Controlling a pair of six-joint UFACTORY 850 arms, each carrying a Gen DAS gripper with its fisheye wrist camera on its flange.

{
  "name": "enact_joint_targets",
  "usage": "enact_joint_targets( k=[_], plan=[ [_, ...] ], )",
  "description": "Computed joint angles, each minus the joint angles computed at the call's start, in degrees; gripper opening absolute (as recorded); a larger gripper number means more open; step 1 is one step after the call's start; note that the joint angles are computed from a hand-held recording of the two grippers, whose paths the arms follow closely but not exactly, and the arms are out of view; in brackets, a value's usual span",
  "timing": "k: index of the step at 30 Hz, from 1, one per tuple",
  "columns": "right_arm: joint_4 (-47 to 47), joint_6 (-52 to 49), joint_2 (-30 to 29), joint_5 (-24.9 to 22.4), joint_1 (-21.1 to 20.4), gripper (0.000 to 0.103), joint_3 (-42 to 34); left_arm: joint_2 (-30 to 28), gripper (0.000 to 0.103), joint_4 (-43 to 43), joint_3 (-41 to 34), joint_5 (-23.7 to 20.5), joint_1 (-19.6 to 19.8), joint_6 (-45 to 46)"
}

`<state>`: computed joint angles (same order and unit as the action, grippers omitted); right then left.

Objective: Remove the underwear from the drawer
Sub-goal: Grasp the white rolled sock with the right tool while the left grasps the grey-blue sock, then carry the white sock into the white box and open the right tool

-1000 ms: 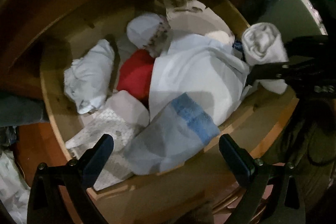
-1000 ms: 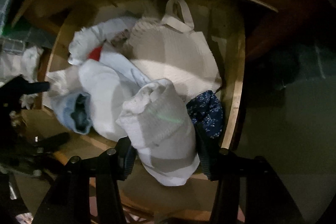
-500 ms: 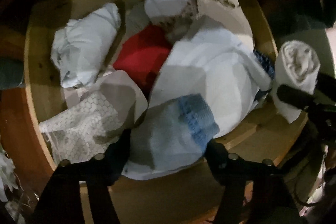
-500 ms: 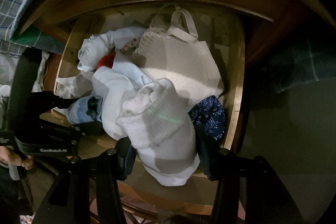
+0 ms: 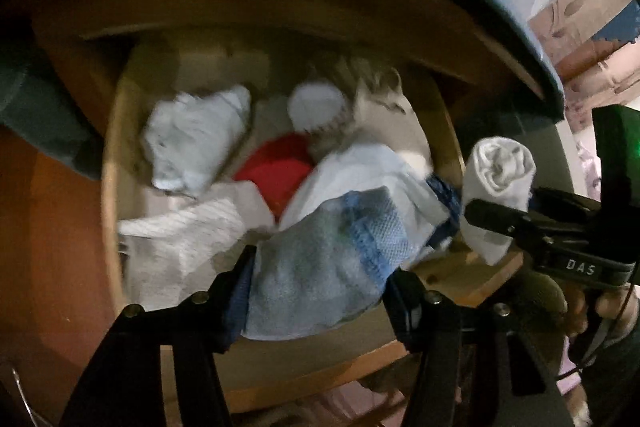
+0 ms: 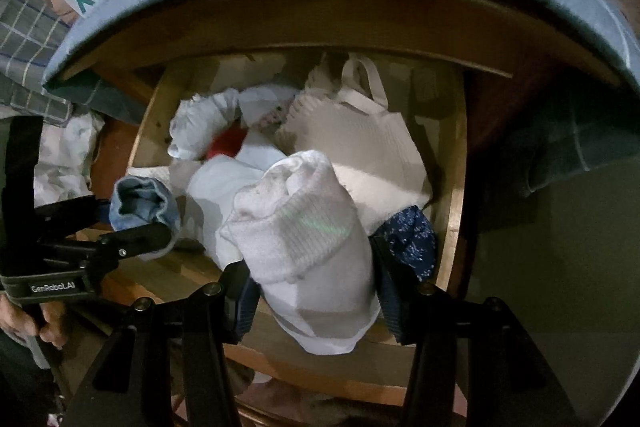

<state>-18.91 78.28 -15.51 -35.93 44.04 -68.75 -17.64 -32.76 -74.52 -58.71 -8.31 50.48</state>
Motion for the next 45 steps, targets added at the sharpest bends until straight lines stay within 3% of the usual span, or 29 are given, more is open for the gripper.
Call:
enact_joint_targets(
  k=[12,23,27,32,39,45],
  plan=[
    [-7.9,3.9,1.3,-4.8,2.3,0.048,-2.1,7.5,0.06,-7.9,7.2,15.4,1.4,3.7],
    [-13.5,7.7,6.2,-8.4,3.4,0.048,-3.9,9.0,0.06,-16.5,9.0,15.6,5.2,5.4],
    [-17.4,7.7,7.3,-11.9,4.3,0.048,-6.9,11.4,0.06,-19.4,11.3,18.5,5.1,8.9],
    [-24.2,7.5,7.7,-16.0,4.6,0.048,-13.4,12.2,0.06,-21.8,12.0,18.4,6.1,10.1],
    [-28.6,0.2,0.9,-22.1,0.5,0.048,-27.6,11.8,0.06,-22.6,11.8,17.4,6.8,9.7],
    [-25.4,-8.5,-8.8,-27.0,-5.3,0.049,-40.0,11.8,0.06,-24.1,12.1,17.0,7.3,10.7]
  ],
)
